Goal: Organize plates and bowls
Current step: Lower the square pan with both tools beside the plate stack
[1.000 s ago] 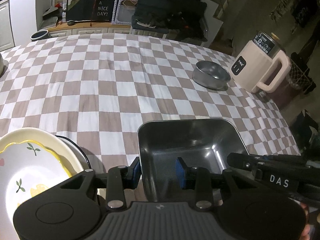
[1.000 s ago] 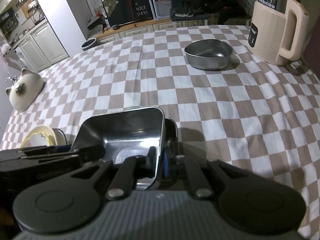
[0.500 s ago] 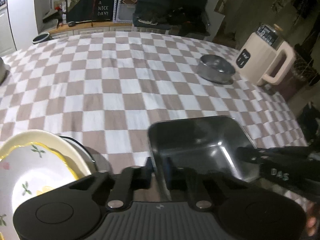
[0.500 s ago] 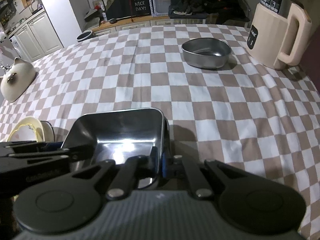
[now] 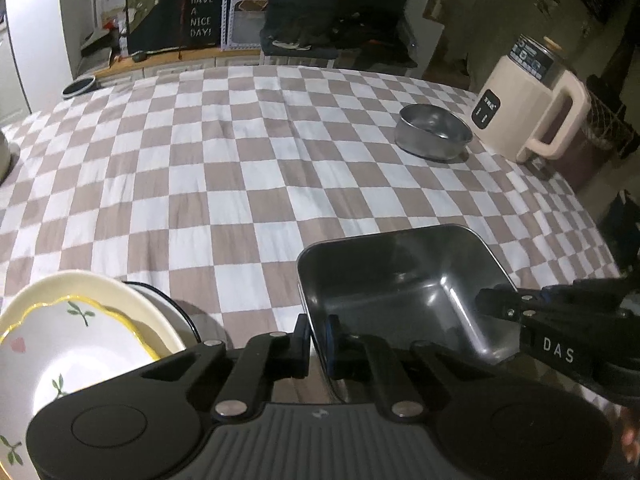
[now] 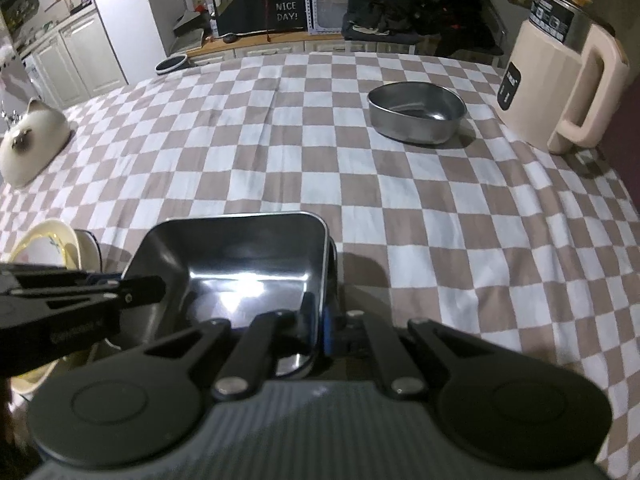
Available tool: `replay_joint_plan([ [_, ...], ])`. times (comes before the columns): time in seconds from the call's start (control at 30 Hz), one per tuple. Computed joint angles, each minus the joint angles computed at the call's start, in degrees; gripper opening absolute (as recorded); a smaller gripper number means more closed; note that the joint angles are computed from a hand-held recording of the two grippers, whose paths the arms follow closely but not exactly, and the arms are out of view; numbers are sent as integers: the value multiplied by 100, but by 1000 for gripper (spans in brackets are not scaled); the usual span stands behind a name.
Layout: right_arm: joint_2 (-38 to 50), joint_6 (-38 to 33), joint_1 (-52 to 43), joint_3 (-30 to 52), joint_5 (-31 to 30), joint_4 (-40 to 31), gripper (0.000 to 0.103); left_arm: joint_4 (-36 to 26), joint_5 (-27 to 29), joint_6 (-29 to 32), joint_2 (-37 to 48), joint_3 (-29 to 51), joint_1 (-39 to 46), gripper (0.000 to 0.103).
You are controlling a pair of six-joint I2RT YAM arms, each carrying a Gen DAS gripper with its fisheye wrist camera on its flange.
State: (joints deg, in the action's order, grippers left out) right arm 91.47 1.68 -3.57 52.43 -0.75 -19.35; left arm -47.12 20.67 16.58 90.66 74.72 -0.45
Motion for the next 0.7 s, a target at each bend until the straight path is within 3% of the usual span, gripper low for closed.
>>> replay_joint_plan([
  [0.47, 333, -47, 80, 170, 298, -25, 8, 33, -136, 96, 46, -3, -37, 15],
  [0.7, 484, 57, -96, 262, 141, -64, 24, 50, -198, 95, 103, 10, -64, 19],
])
